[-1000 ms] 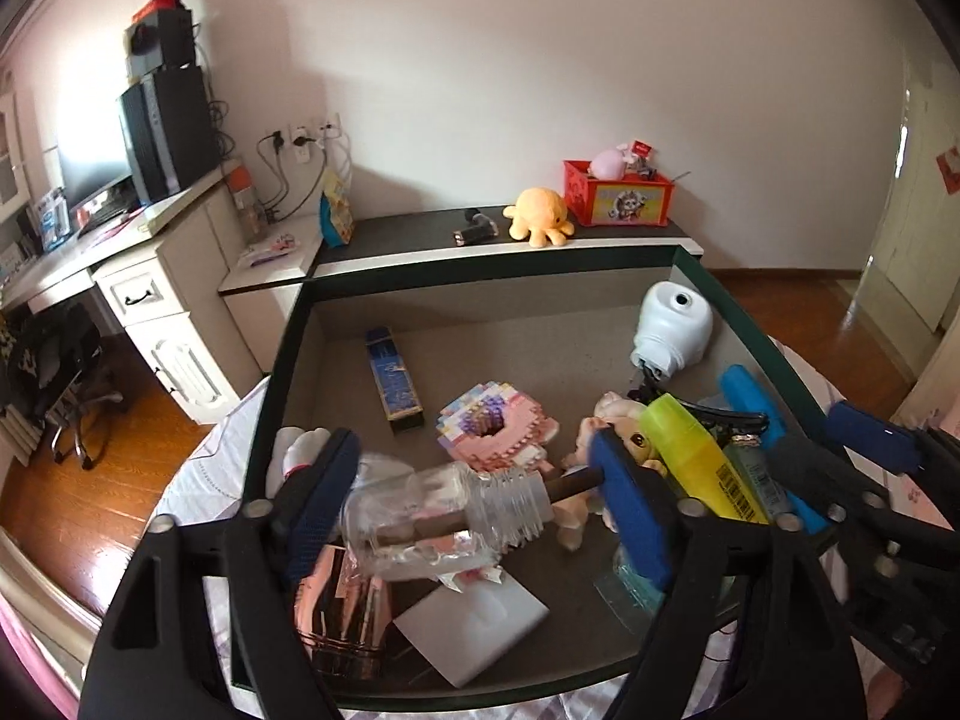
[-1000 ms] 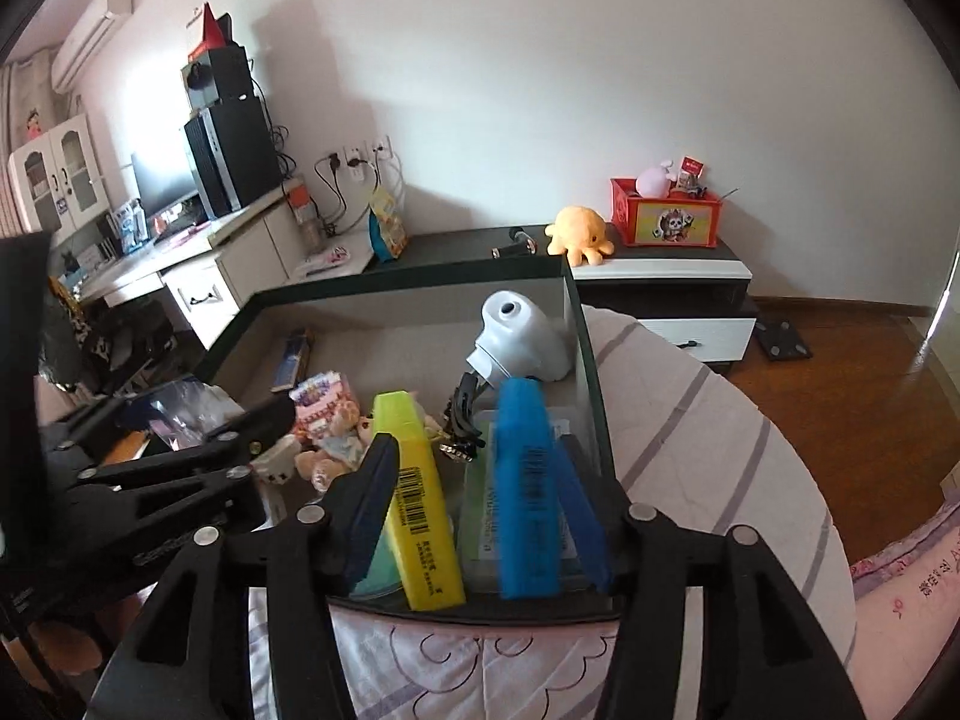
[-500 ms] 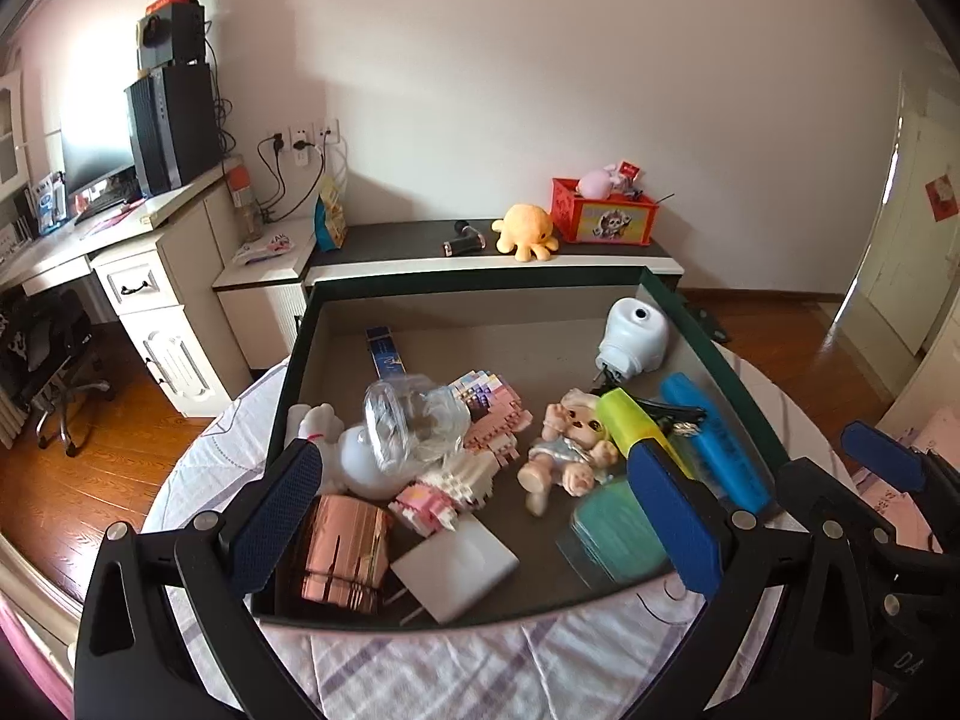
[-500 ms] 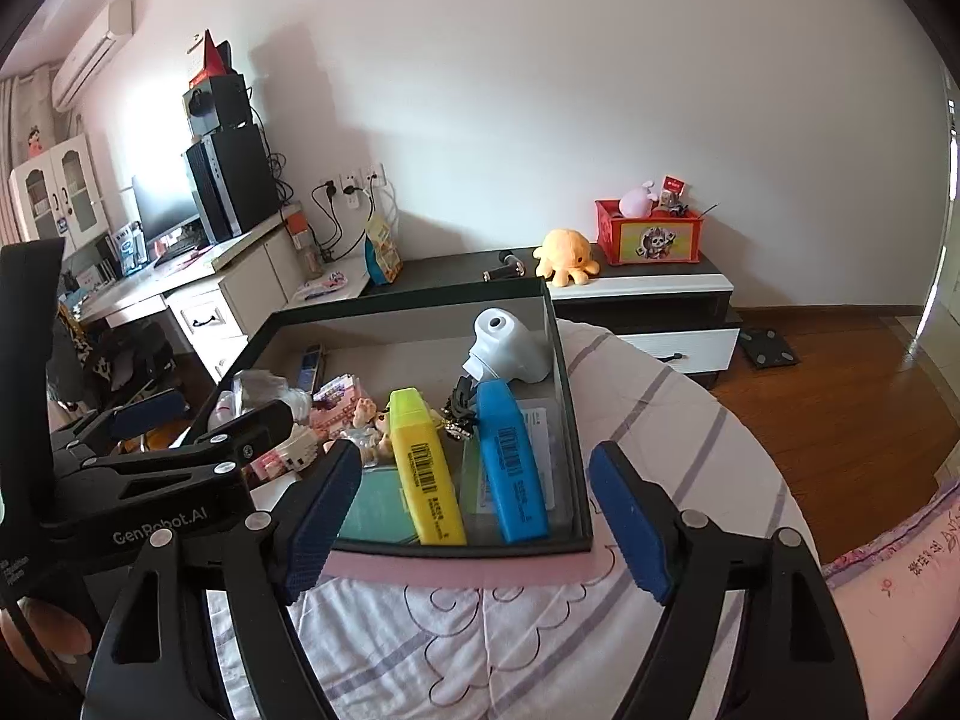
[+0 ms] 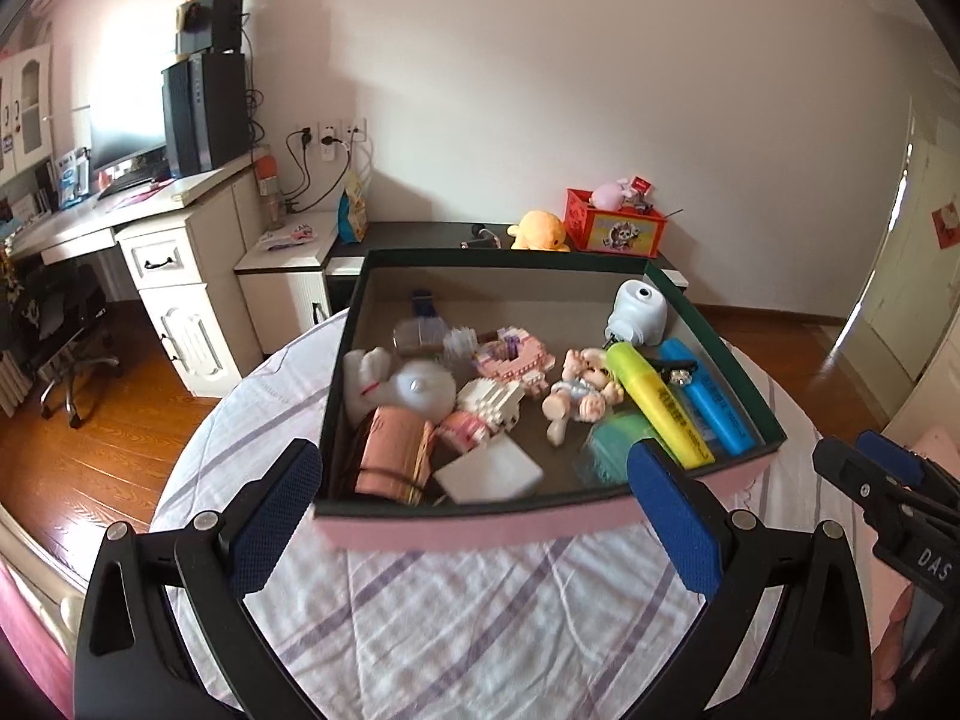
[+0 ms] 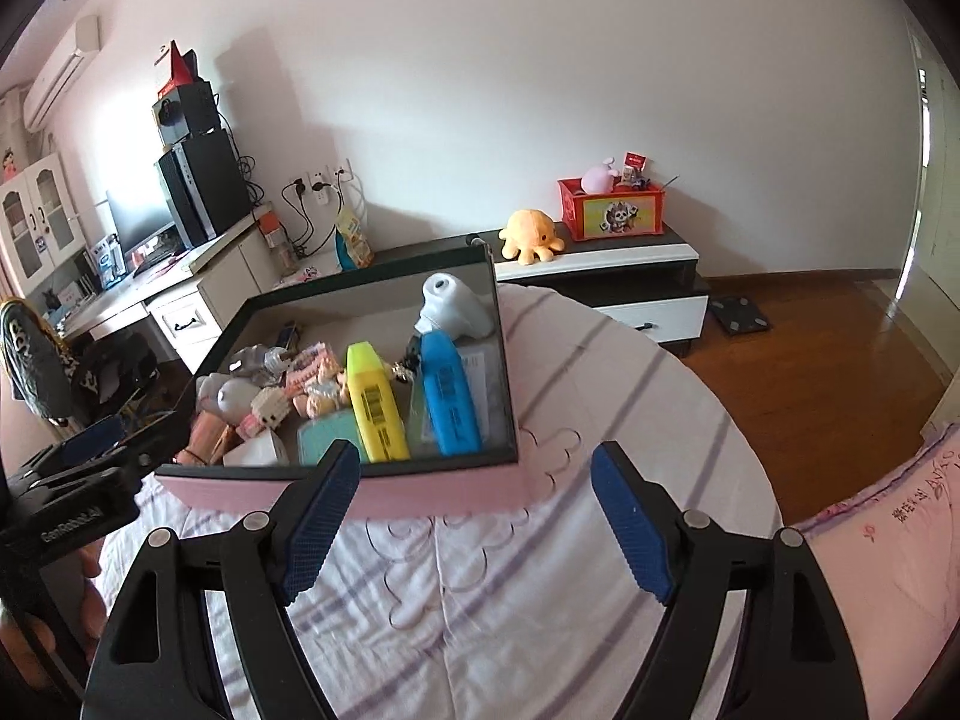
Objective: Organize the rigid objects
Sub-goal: 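Withdraw both tools from the pink box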
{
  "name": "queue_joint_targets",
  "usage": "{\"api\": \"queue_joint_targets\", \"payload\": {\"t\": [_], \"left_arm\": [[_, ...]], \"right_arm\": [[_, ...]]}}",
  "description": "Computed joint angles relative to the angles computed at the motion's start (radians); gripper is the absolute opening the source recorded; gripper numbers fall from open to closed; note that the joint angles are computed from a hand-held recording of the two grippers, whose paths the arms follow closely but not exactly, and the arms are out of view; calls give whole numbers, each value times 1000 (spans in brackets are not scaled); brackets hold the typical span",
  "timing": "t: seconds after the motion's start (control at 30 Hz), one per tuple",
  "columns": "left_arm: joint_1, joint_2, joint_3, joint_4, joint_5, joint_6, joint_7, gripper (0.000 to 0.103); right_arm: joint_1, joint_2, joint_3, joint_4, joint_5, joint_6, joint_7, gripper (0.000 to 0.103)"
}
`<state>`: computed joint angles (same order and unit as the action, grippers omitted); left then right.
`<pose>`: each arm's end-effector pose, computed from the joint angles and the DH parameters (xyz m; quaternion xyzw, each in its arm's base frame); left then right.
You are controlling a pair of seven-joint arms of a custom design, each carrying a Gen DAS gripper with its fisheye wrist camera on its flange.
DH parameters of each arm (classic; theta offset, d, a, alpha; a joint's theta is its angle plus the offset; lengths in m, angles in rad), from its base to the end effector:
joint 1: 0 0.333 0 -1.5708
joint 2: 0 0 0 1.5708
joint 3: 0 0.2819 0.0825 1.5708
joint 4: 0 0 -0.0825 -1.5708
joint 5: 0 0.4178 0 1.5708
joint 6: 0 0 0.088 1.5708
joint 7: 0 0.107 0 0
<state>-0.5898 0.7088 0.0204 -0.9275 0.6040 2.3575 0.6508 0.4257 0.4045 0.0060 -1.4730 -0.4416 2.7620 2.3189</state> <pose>0.6788 -0.4333 0.5285 -0.6575 0.6150 -0.3253 0.2894 0.6716 0.3283 0.5087 -0.6378 0.6271 -0.2376 0.3788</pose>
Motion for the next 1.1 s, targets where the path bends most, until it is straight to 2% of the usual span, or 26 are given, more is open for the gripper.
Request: {"api": "queue_joint_targets", "payload": {"t": [0.1, 0.2, 0.27, 0.43, 0.67, 0.8, 0.93, 1.1], "left_arm": [[-28, -70, 18, -106, 60, 21, -58, 103], [-57, -91, 28, -124, 134, -11, -109, 103], [-73, -102, 29, -130, 186, -27, -138, 103], [-91, -153, 9, -188, 284, -45, -188, 103], [-73, -220, -34, -263, 360, -35, -236, 103], [-65, -223, -51, -247, 373, -50, -215, 103], [-59, -230, -57, -234, 382, -63, -216, 103], [-68, -301, -62, -311, 452, -62, -290, 103]], "right_arm": [[11, -29, -7, -39, -18, 4, 29, 81], [22, -64, -7, -86, -51, 35, 46, 81], [48, -87, -24, -113, -119, 49, 93, 81], [82, -139, -39, -161, -276, 60, 191, 81], [68, -196, -15, -209, -417, 79, 290, 82], [52, -206, 6, -201, -427, 67, 305, 82], [42, -200, 23, -165, -399, 50, 260, 82], [51, -230, 21, -183, -442, 54, 283, 82]]}}
